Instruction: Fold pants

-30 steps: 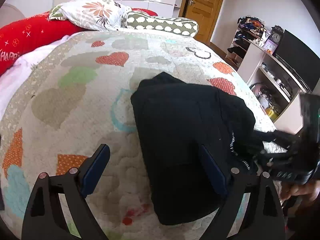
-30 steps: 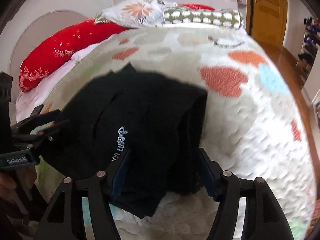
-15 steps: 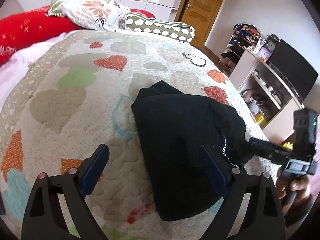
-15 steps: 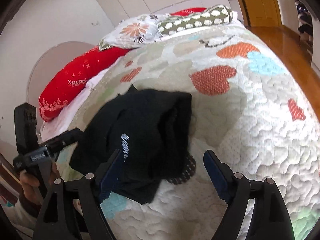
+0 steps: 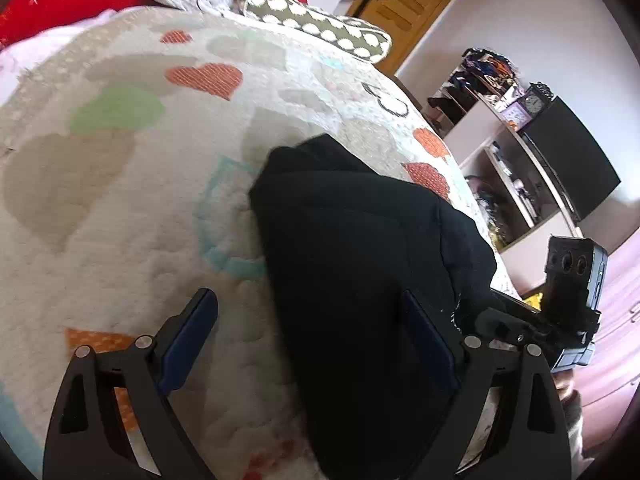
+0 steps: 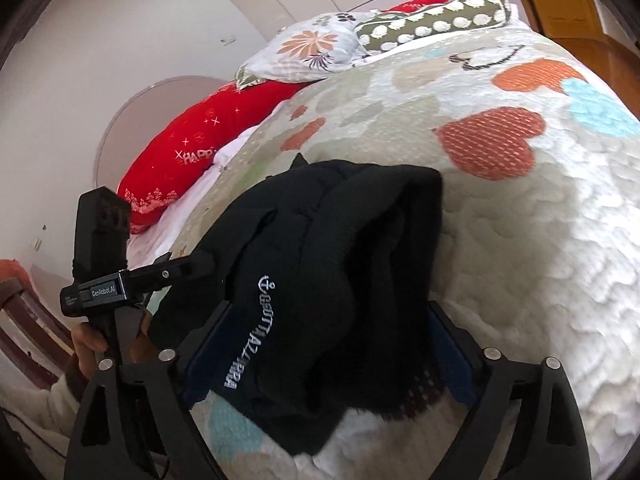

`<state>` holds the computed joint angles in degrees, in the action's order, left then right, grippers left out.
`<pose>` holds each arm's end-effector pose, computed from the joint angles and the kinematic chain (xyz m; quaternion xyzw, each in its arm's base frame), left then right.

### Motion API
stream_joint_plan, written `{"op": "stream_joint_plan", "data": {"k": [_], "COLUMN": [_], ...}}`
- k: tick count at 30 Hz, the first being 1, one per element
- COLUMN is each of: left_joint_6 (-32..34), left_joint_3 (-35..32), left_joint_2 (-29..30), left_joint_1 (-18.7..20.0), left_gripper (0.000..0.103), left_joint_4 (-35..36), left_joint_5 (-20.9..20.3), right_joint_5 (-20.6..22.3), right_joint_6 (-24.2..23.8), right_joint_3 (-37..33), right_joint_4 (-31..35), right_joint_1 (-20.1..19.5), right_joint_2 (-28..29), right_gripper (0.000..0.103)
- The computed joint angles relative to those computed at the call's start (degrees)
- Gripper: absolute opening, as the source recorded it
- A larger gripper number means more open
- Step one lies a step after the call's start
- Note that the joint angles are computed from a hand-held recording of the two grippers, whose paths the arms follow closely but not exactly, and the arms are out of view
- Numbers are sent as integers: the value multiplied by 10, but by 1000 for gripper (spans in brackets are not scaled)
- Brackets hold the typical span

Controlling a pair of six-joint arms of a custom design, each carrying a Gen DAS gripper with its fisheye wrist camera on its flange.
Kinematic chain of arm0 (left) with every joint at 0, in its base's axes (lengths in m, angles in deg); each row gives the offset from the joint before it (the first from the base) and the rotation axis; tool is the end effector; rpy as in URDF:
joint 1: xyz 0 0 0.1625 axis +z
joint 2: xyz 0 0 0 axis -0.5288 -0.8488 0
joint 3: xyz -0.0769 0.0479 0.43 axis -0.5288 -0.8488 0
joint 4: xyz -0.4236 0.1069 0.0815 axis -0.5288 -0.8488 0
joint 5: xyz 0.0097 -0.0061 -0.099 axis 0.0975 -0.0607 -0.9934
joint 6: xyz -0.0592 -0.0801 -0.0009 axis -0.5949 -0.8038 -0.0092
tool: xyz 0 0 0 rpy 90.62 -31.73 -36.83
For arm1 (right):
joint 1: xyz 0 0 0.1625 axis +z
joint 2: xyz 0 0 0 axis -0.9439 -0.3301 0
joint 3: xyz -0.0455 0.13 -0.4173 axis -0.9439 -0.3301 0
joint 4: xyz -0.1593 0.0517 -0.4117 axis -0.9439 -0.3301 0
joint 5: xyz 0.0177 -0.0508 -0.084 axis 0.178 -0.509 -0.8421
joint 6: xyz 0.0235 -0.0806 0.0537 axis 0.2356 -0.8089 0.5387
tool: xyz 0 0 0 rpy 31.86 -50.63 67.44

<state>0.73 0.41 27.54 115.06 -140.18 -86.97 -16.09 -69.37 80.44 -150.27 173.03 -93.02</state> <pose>0.0490 -0.8192 0.3106 0.2700 0.9510 -0.1229 0.0875 0.2646 -0.6964 -0.0673 0.0956 -0.9285 0.3482 0.0869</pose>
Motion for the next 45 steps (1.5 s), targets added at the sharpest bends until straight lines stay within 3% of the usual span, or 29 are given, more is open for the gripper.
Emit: {"op": "stream_joint_plan", "data": {"k": [5,8,10,11,15,17,24,26,28,31,33,38,40,45], "left_joint_6": [-10,2,16,20,45,54,75,68,53,25,29,73,92,103], "left_joint_3": [-5,-4,2,-1,-3,-20,-130,-189,-250,-297,-289,-196,-167,-121], "left_joint_2": [12,14,12,12,3,7,63,100,143,188,186,126,106,77], "left_joint_1": [-2,-4,-7,-7,-15,-18,-34,-32,-28,-24,-19,-19,-22,-28], "left_gripper": [102,103,86,68,46,44,44,45,50,55,70,71,72,81], "left_joint_4": [-2,1,-2,7,6,8,7,28,54,54,40,-29,-56,-98], "left_joint_5": [-8,-14,-9,-17,-23,-29,-21,-14,2,73,75,74,78,74], "right_joint_5": [8,-35,-34,-32,-25,-18,-30,-41,-111,-179,-200,-207,-198,-202], "right_joint_6": [18,5,6,7,-4,-12,-33,-36,-21,-13,-33,-57,-61,-68], "right_joint_3": [-30,-59,-60,-59,-63,-76,-201,-250,-310,-344,-321,-227,-205,-246], "right_joint_4": [-14,2,1,-2,-7,-9,50,76,115,176,173,88,56,67], "right_joint_1": [1,15,18,20,29,33,36,30,28,26,28,43,47,60], "right_joint_2": [24,41,41,39,31,31,65,86,116,133,124,78,67,86], "right_gripper": [89,75,52,51,48,48,48,53,60,61,61,62,71,74]}}
